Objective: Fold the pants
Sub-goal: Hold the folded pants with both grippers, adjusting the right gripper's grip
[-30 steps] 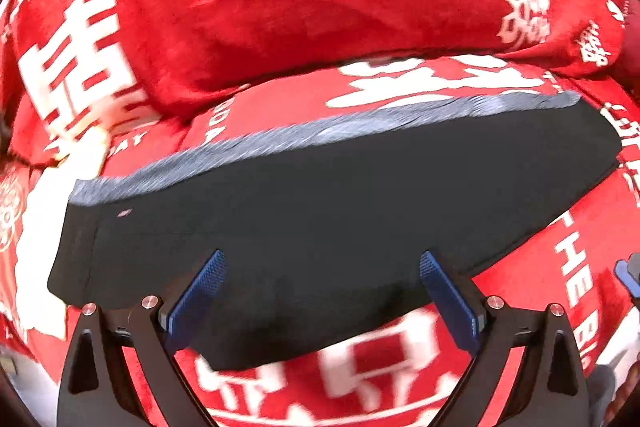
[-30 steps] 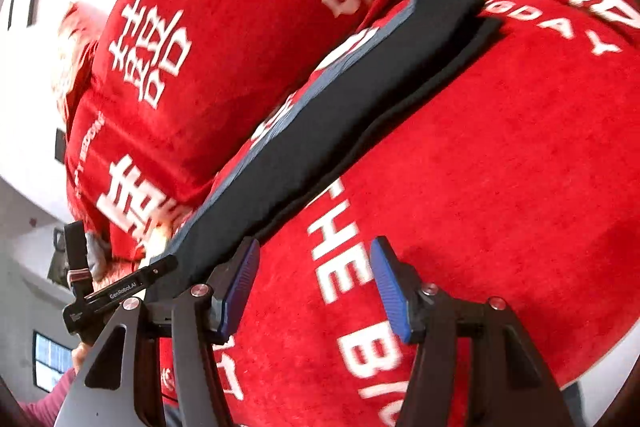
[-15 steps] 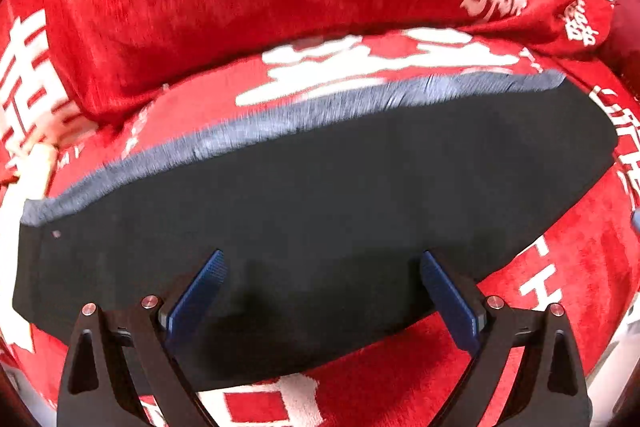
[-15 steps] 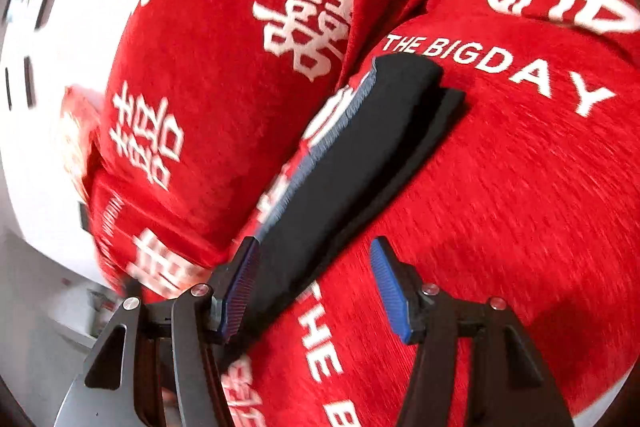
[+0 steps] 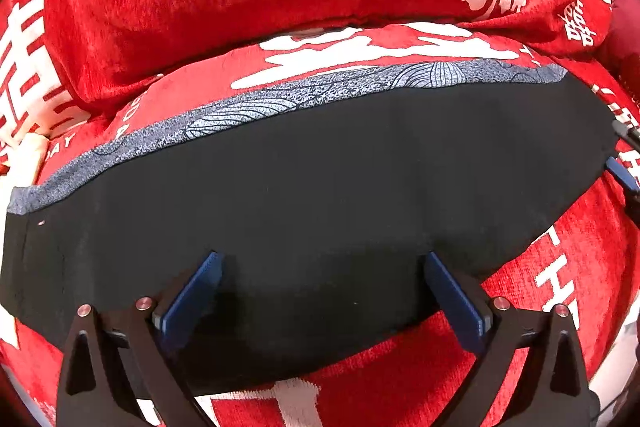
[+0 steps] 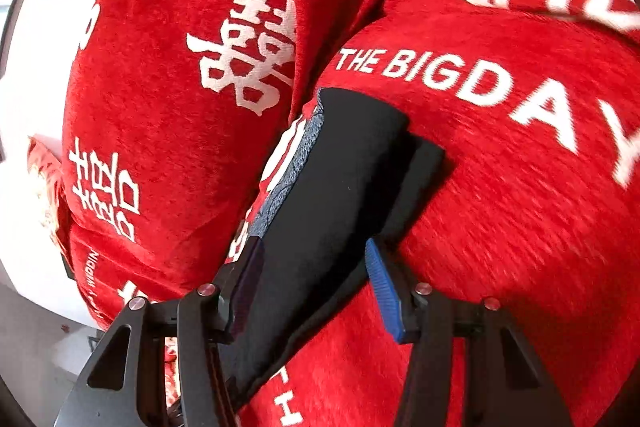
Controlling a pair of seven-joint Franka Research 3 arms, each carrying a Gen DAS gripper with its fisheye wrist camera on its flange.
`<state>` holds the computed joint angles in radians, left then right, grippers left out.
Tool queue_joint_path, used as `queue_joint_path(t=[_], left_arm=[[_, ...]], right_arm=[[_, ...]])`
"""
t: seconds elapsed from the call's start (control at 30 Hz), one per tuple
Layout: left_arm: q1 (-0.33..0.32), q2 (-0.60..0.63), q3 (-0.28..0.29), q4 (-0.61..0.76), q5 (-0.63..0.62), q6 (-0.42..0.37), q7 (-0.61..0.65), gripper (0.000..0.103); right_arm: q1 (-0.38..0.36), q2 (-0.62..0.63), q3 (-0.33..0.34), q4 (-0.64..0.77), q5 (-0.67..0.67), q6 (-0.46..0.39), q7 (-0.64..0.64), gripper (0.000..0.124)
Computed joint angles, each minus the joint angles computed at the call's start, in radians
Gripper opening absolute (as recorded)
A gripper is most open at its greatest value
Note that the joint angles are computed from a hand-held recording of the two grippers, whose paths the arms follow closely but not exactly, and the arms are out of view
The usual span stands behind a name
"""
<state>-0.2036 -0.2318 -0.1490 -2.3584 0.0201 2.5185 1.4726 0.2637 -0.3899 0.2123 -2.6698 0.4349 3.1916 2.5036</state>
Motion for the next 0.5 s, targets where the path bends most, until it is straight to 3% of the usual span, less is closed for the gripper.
queue_joint_path(t=[0.07, 0.13, 0.17, 0.23, 0.3, 0.4, 0.5], left_arm=[[0.000, 0.000, 0.001, 0.001, -0.002, -0.001, 0.003, 0.102], [0.000, -0.001, -0.001, 0.002, 0.002, -0.003, 0.004, 0.102], [0.001, -0.002, -0.002, 0.001, 0.007, -0.004, 0.004, 0.102], [0.001, -0.002, -0.004, -0.001, 0.012, 0.000, 0.001, 0.102], [-0.002, -0.001, -0.001, 0.000, 0.006, -0.002, 0.011, 0.102], [-0.004, 0.002, 0.005, 0.007, -0.015, -0.017, 0.022, 0.102], [-0.001, 0.001, 0.001, 0.005, -0.010, -0.011, 0.021, 0.102]], right_arm=[[-0.051, 0.008, 0.029, 0.011, -0.050, -0.036, 0.037, 0.009], [-0.057, 0.006, 0.046, 0.002, 0.006, -0.014, 0.015, 0.008], [-0.095, -0.011, 0.082, -0.010, -0.036, -0.015, 0.060, 0.007], [-0.167, -0.045, 0.149, -0.015, -0.080, -0.068, 0.097, 0.006], [-0.180, -0.058, 0.146, -0.020, -0.122, -0.140, 0.116, 0.006], [-0.084, -0.073, 0.066, -0.075, -0.078, -0.059, 0.135, 0.006], [0.015, -0.103, -0.006, -0.098, -0.044, -0.060, 0.112, 0.011]])
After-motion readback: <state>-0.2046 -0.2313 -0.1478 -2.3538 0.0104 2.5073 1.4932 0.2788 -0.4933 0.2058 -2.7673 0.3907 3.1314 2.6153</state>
